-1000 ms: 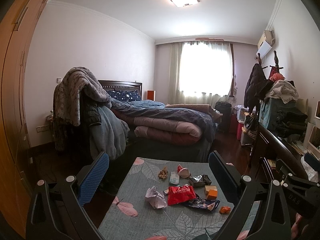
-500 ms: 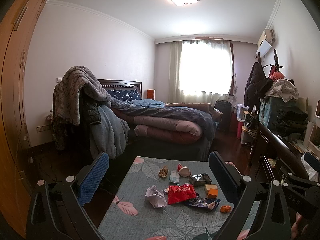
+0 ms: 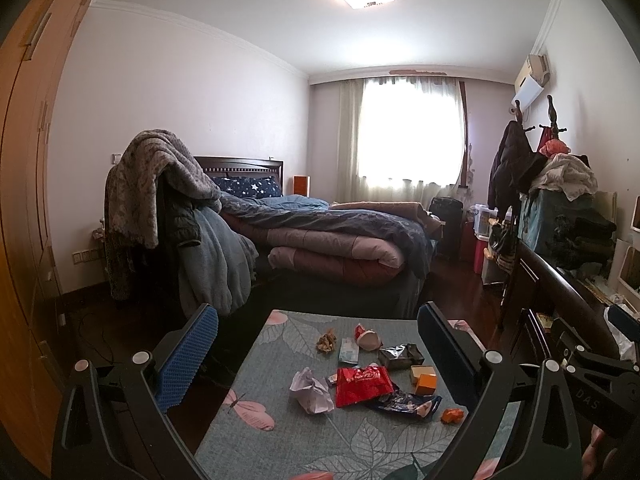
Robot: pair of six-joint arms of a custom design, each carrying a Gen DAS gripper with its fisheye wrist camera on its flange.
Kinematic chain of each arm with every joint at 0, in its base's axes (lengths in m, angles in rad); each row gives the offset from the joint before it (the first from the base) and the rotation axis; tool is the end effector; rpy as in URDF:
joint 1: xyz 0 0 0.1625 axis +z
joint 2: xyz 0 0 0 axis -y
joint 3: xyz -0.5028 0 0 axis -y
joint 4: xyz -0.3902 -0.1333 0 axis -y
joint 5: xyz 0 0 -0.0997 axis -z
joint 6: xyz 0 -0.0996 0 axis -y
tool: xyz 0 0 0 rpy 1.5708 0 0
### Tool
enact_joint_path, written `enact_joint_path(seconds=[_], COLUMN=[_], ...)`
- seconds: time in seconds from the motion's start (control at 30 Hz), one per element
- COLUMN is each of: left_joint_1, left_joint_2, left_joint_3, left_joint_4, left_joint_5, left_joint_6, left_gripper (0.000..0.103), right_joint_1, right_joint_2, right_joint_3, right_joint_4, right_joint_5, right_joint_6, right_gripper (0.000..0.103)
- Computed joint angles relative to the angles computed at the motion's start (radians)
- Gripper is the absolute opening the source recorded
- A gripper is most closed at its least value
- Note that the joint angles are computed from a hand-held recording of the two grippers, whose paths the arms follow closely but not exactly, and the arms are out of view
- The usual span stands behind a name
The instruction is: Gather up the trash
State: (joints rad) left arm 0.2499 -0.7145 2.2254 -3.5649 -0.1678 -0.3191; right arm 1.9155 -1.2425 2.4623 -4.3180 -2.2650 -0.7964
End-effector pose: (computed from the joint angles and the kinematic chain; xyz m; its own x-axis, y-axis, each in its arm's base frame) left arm -0.4264 -0.3478 0.1340 -0.7298 -0.0226 -0.6832 0.6625 0.2232 -0.7151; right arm 0.1929 -0.3314 0.3683 -0.6464 0.2099 0.7336 -0.6817 0.2729 -0.6788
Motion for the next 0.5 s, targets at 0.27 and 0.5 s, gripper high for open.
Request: enact_joint_path(seconds=[0.27,0.5], left_joint_1=[0.077,0.22], left_joint_2=[0.006,0.042], left_joint_3=[-0.001,-0.059], left_joint_4=[0.145,0.359], left_joint_5=[-0.056,-0.154], left_joint_6=[-0.135,-0.266], left_gripper=[0.099,0.099], right_joint_1=[-0.085,-0.203], right_joint_2=[0.02,0.064], right_joint_3=[-0.016,-0.041], right_joint_4=[0.073,0.217], right_joint_5=[0.01,0.039], right_joint_6=[0.039,0.095], right_gripper=[0.1,0.1])
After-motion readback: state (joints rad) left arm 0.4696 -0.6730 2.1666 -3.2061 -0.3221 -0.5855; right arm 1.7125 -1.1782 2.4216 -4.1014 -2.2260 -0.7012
